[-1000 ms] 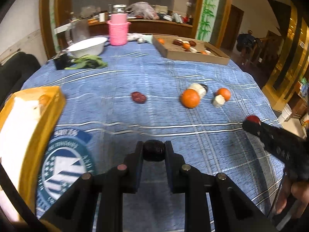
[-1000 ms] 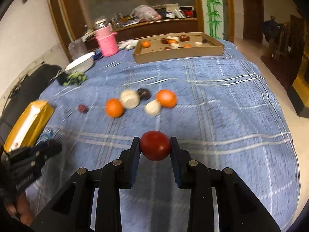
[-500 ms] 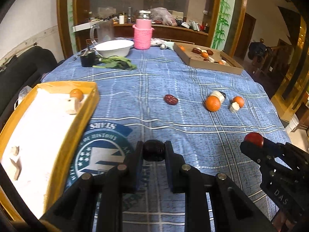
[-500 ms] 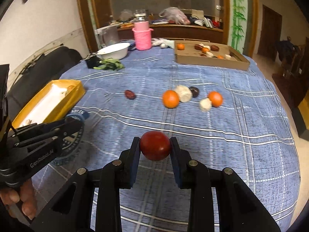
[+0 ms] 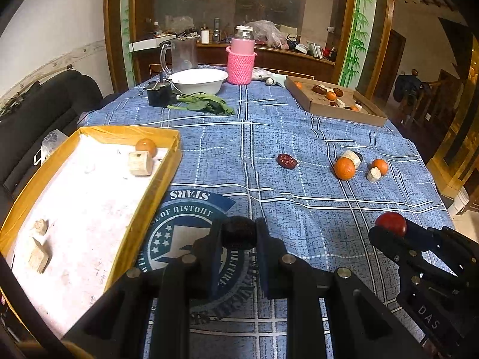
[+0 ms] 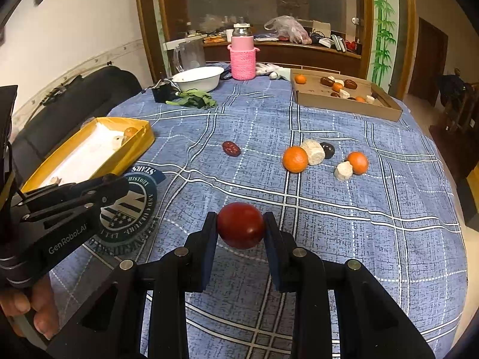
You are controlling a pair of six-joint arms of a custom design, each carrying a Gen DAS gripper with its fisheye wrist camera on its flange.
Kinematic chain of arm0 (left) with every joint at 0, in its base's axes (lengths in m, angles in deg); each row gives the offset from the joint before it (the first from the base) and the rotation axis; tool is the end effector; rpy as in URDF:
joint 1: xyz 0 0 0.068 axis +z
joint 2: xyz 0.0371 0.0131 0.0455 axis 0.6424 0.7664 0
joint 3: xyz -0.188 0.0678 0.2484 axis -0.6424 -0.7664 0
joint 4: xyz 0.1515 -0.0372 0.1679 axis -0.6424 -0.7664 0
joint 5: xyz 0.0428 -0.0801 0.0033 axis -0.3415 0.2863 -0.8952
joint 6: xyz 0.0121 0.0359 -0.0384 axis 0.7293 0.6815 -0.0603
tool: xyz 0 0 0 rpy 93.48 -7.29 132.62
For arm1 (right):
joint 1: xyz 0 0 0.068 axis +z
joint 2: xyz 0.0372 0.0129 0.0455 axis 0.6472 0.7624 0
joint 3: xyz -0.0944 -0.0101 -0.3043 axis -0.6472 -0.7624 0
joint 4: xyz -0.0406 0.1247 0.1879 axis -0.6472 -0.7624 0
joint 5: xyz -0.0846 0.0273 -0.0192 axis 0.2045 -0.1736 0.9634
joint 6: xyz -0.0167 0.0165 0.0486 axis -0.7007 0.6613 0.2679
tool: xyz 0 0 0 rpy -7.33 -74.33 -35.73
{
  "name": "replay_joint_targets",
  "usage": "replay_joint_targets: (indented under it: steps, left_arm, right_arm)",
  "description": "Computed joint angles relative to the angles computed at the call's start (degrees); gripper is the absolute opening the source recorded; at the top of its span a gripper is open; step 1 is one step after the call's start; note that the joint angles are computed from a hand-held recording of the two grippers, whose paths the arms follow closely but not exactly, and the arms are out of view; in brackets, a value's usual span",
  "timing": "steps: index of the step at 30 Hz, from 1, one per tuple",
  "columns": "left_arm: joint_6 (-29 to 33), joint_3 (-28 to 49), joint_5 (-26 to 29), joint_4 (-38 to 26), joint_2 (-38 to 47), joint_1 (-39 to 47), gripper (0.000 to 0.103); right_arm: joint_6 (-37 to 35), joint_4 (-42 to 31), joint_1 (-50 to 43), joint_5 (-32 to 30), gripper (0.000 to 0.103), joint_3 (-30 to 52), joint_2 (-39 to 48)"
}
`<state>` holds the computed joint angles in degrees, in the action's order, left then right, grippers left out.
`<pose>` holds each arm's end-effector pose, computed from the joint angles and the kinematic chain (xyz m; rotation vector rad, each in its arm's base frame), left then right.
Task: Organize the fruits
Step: 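Carry both fruits into the yellow tray and open both tools to release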
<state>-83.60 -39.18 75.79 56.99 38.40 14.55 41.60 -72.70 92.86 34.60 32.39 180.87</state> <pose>0.2689 -0.1233 0.2441 0.2156 2.3832 -0.1789 0.2221 0.2590 0.2277 0.0001 2.3635 0.0701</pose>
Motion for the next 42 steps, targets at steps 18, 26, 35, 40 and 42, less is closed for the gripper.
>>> replay_joint_targets:
  steps: [18,26,35,40,42]
  left_arm:
    - [2.0,-2.4,2.7,0.1,-5.0,8.3,0.023]
    - [4.6,-3.1,3.8,0.2,-6.3,14.9,0.023]
    - [8.2,-3.5,5.2,1.5,-4.9,23.2,0.023]
    - [9.8,-3.6,6.1,1.4,-3.6,27.5,0.023]
    - [10.5,-3.2,6.6,1.0,-2.8,29.1,0.023]
  right_arm:
    - [-1.1,-5.7,2.4,3.9,0.029,8.9,4.9]
    - [-3.4,-6.8,2.8,4.5,0.029,14.2,7.8]
    - [-6.7,-8.6,2.9,4.0,0.029,21.4,12.0]
    - [-9.1,-9.5,2.7,2.2,0.029,27.0,15.5]
    - [-10.0,-9.3,2.6,0.8,0.029,29.1,16.8]
